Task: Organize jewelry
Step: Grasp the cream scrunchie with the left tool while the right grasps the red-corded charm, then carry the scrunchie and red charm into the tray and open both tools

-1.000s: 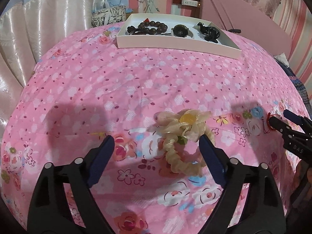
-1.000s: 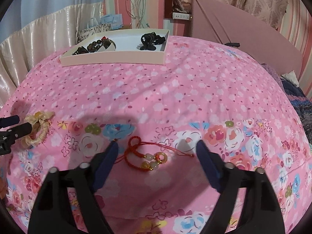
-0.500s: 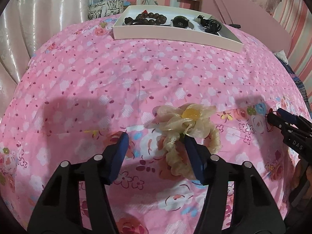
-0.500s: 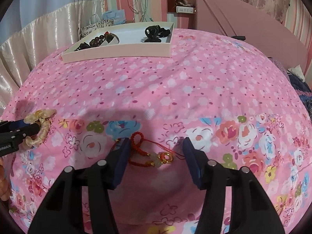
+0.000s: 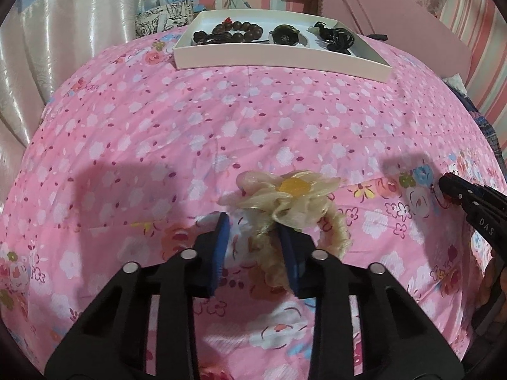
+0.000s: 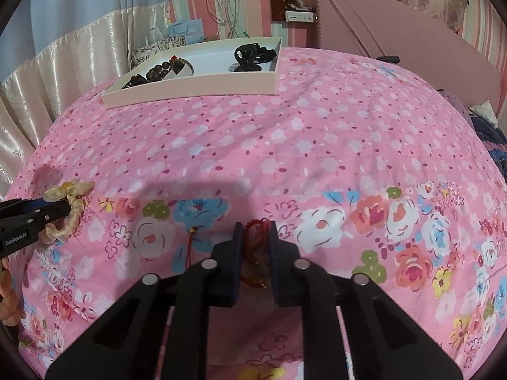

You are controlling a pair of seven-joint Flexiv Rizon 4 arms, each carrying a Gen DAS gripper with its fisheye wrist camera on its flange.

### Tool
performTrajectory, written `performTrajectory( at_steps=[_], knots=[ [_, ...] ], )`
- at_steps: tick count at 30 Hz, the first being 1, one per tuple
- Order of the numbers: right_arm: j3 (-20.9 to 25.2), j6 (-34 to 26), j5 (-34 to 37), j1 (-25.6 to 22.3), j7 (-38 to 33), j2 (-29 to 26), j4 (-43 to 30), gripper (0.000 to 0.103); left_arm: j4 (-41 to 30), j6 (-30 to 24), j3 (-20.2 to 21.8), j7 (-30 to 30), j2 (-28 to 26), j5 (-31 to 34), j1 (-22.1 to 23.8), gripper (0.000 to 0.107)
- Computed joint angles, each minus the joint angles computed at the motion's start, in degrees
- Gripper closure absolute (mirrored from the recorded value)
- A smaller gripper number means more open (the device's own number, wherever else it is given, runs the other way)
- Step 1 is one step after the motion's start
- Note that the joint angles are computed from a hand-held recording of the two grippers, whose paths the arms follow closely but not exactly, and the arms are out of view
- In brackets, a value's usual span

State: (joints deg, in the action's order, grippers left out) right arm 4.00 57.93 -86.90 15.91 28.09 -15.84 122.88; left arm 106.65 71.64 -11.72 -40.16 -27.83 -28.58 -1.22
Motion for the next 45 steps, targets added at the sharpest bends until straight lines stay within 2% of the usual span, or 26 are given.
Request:
performTrajectory(
  at_steps=[3,8,15,22,28,34,37,43,45],
  knots=[
    [0.0,0.2,-0.3,-0.1,0.3,0.1,0.1,0.096,-0.4,-0.2,0.1,-0.2,-0.2,0.2,-0.1,0.093],
    [0.0,0.4,-0.6,-0.2,0.7,0.2,0.1,0.098,-0.4,-0.2,-0.2,-0.4,-0.3,-0.2,0.2,0.099],
    [0.1,0.4,-0.5,-0.3,0.7,0.7,-0.1,0.098,0.8,1.1,-2.4,2.4,0.5,-3.0,1.5,0.100],
    [-0.2,2.0,-2.2,-1.6,0.1,2.1,-1.5,0.099,-1.2,-0.7,-2.5,3.9,1.0,-5.1,1.2,0.100],
    [-1.0,3.7,-4.3,-3.1,-1.7,2.7,-5.5,0.099,-7.3,-5.7,-0.6,1.0,-0.3,-4.7,-0.3,0.100],
    [-2.4,6.6,-5.1,-4.8,-4.1,0.7,-12.0,0.099,-16.7,-9.3,0.1,-2.1,-3.9,-2.5,-1.8,0.100],
    [-3.5,8.7,-5.2,-5.4,-5.2,-1.1,-15.9,0.099,-23.9,-12.6,0.8,-4.7,-7.2,-0.4,-3.0,0.100],
    [-5.8,10.1,0.0,-4.8,-11.4,-5.7,-24.2,0.099,-42.8,-20.3,2.0,-11.6,-16.9,3.6,-5.7,0.100],
    [-6.9,10.4,3.1,-4.2,-14.7,-8.1,-27.6,0.099,-51.8,-23.7,2.8,-14.4,-21.7,5.3,-7.1,0.100]
  ],
)
